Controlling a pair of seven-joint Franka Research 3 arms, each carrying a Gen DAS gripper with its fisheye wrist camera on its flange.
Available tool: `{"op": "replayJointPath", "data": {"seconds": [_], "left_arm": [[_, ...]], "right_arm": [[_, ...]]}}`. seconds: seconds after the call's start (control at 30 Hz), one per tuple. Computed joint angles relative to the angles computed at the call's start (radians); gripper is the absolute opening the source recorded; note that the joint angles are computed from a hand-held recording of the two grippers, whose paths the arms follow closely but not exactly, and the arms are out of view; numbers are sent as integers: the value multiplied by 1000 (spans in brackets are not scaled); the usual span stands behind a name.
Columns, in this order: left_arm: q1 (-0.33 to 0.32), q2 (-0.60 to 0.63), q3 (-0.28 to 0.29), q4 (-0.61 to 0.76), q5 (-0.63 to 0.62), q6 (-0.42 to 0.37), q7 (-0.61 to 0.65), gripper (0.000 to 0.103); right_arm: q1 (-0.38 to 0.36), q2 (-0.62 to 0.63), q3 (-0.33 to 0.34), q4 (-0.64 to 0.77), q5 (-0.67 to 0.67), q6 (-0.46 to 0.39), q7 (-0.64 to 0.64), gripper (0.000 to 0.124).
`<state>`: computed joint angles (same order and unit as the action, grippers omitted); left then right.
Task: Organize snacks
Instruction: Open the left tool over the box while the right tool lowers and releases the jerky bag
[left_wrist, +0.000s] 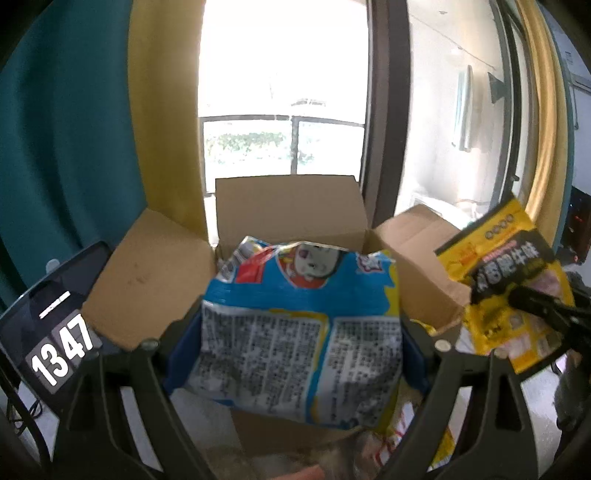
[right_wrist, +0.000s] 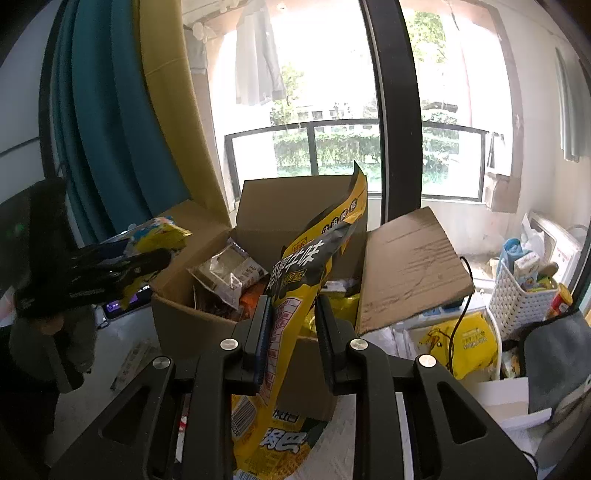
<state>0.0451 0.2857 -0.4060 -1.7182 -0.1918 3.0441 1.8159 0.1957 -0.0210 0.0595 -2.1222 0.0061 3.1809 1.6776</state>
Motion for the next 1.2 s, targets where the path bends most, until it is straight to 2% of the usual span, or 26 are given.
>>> {"op": "replayJointPath", "data": {"seconds": [0.1,0.2,0.33,0.5,0.6,0.7,0.8,0.87,1.03,1.17,1.2], "left_arm": [[-49,61,56,77,59,-15,-62,91],[-103,116,123,166,144,-82,-145,95],[-66,152,72,219,142,-104,-125,100],[-33,131,43,189,118,-44,-119,101],[-54,106,86,159,148,-10,-171,101],[-44,88,88,144,168,-1,-186,101],[-67,81,138,140,215,19,-247,101],[-98,84,192,148,260,28,-307,101],[-116,100,250,174,339,23,-411,101],[-83,111,232,184,357,17,-439,101],[-88,117,238,192,366,13,-452,101]], "right_arm": [[-2,14,-2,18,-32,-4,28,26],[6,29,-15,41,-67,-18,56,26],[21,50,-36,70,-103,-34,84,26],[46,79,-59,109,-113,-41,90,26],[60,108,-69,146,-102,-45,79,26],[77,142,-79,190,-77,-46,60,26],[94,184,-88,247,-51,-52,38,26],[99,212,-87,285,-24,-59,15,26],[90,310,-53,428,71,-103,-78,26],[99,397,-48,558,111,-149,-124,26],[81,427,-22,605,139,-168,-148,26]]}}
